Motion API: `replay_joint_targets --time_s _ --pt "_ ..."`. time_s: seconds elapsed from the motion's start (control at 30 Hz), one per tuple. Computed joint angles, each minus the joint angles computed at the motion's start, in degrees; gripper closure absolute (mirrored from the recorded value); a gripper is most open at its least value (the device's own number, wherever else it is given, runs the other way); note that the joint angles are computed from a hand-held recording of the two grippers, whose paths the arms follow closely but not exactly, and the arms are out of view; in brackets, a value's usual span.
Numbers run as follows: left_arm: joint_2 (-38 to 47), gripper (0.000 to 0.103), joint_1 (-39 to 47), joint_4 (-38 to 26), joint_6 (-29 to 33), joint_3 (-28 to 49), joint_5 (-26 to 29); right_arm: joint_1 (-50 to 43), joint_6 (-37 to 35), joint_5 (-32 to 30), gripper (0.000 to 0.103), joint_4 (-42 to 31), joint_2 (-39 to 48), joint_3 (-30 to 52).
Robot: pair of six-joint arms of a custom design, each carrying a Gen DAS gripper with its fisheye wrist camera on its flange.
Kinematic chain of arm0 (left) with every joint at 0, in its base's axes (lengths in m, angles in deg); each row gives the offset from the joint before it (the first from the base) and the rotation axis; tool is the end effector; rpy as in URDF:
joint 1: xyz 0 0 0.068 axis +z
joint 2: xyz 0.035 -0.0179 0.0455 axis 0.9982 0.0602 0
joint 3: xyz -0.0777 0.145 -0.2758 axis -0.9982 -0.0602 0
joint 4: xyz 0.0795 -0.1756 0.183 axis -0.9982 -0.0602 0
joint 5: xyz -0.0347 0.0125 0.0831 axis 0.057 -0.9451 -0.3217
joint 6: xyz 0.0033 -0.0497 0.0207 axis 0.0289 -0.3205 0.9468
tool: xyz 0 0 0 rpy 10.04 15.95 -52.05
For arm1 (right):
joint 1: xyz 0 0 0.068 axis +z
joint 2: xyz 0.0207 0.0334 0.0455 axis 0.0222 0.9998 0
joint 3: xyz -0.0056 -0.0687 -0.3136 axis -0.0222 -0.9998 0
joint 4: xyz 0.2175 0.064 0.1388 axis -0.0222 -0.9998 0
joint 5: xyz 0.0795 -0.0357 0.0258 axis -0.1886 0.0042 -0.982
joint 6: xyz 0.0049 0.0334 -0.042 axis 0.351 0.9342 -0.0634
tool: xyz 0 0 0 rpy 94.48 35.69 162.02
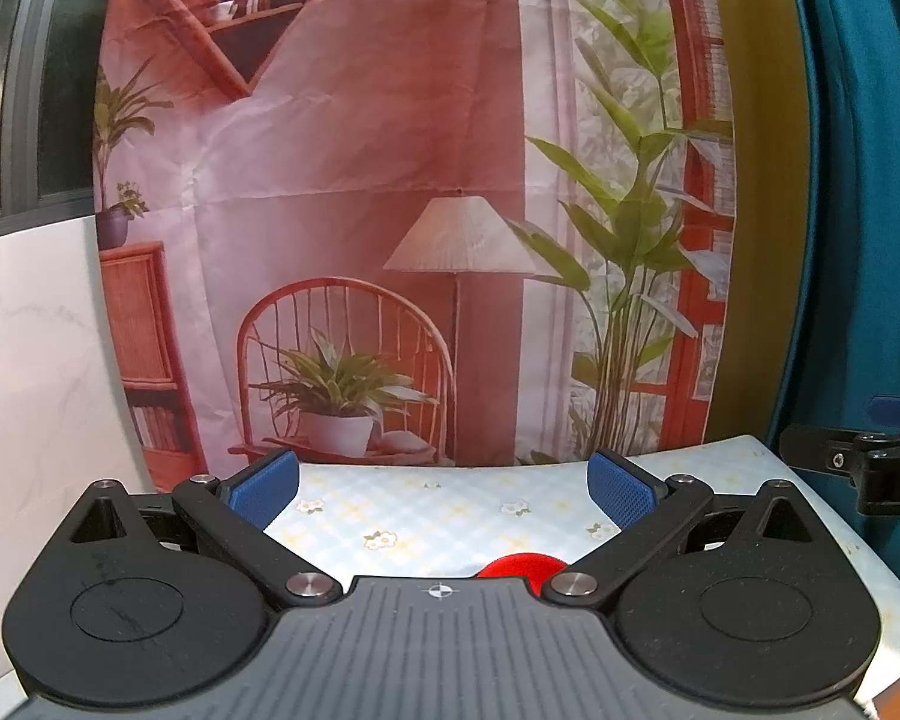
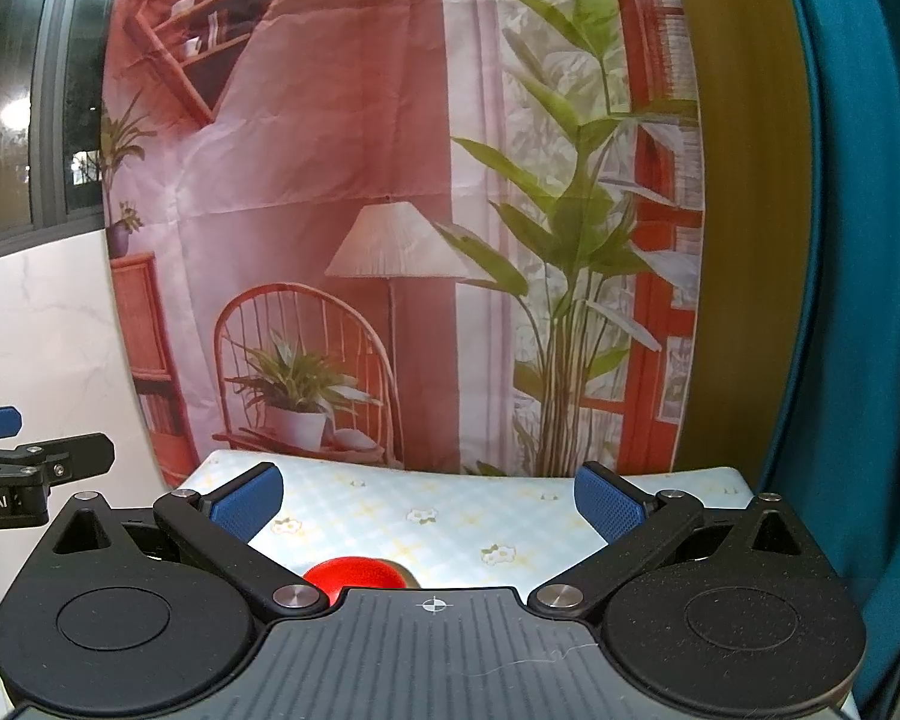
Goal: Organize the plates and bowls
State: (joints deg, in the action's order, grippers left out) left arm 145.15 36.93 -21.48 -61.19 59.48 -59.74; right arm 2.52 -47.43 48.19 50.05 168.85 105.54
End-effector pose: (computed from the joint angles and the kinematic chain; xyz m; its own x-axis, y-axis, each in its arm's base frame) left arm 0.1889 -0.1745 0.2057 -0.2981 -0.0110 -0.9545 -0.2484 0.9664 0.0664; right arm 0.2816 0.0195 0.2476 -0.3860 -0.0642 -0.9203 -0.3883 0.9162 0.0989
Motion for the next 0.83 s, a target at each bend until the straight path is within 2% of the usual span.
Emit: replay_joint_targets --time_s 0.67,0.83 --pt "-0.41 0.000 0.09 -0.46 -1.14 -0.01 -0.38 0.10 0.12 0.14 0.000 -0.24 -0.33 0.16" --pt "-0.65 0.000 0.46 0.84 0.17 -0.55 0.14 -0.05 0.05 -0.02 0.000 -0.09 -0.24 0.10"
